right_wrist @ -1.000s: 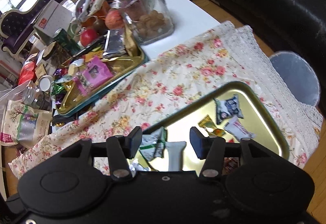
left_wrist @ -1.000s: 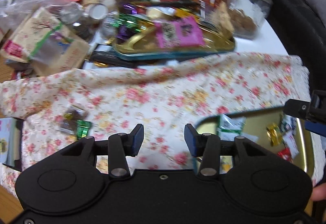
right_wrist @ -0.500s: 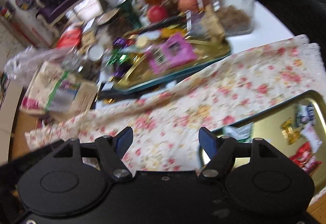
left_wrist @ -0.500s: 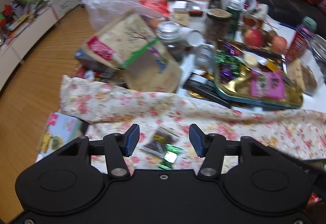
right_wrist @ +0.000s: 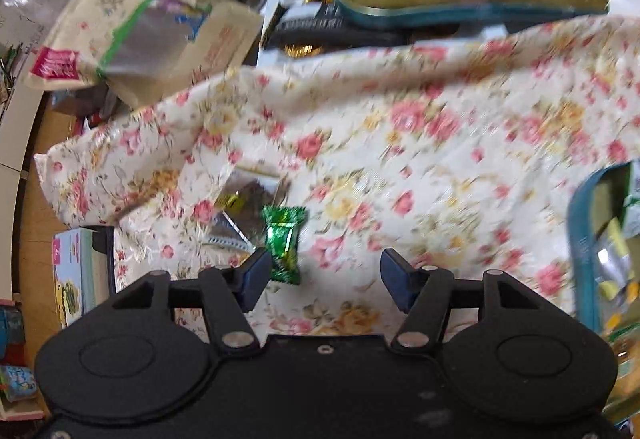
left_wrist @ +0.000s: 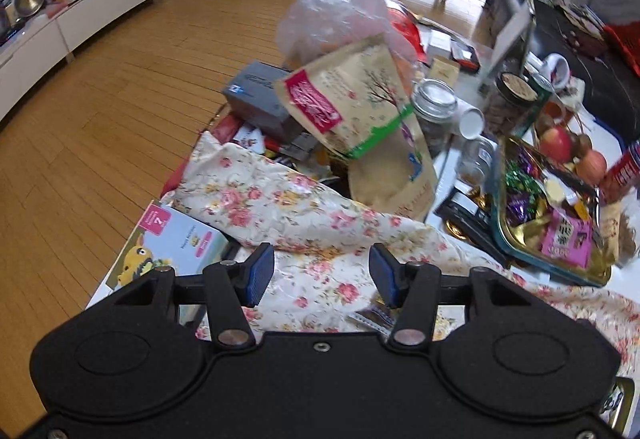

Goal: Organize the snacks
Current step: 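Move both open tools back toward the remaining snacks on the tablecloth, then grasp the green candy with the right tool while the left tool grasps the brown walnut packet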

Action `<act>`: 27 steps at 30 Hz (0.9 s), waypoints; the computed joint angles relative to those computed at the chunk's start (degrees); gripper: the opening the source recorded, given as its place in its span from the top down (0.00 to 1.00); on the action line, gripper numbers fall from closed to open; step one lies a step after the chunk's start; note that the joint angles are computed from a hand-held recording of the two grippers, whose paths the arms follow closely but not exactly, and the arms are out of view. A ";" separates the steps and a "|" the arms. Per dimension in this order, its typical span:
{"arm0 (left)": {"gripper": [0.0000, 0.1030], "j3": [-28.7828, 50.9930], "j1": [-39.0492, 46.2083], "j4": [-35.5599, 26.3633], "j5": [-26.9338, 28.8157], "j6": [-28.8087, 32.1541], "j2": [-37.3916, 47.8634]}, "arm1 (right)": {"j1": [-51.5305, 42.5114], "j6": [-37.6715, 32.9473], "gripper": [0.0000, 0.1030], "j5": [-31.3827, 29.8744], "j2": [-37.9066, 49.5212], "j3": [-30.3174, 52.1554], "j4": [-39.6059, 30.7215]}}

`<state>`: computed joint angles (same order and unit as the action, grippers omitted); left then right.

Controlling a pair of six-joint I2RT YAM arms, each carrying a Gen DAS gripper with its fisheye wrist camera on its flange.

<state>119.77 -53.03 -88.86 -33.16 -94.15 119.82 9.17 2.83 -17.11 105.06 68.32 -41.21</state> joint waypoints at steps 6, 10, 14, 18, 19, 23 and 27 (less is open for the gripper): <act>0.43 -10.82 1.16 4.67 0.77 -0.12 -7.30 | 4.50 4.92 0.41 -1.46 2.89 -1.39 4.24; 0.46 -15.24 1.73 7.19 1.89 -0.27 -10.31 | 8.40 7.95 0.48 2.66 3.25 -3.84 10.72; 0.46 -18.87 2.49 10.60 3.37 0.70 -12.70 | 11.82 7.13 0.53 7.90 2.88 -5.76 15.06; 0.46 -16.60 2.27 9.70 2.95 1.53 -10.83 | 12.10 4.13 0.59 8.81 2.01 -7.15 16.21; 0.46 -16.03 2.16 9.91 2.95 2.15 -10.42 | 11.87 2.90 0.66 9.15 1.98 -7.15 16.02; 0.46 -13.61 1.72 10.85 3.77 5.78 -8.12 | 8.56 1.02 0.76 6.24 2.04 -6.71 13.91; 0.46 -12.35 1.49 13.24 5.99 9.89 -6.03 | 3.80 -2.56 0.79 3.27 2.33 -5.23 8.41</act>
<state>107.42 -51.54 -75.62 -27.17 -84.27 113.79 12.97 0.27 -13.84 107.39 63.09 -32.80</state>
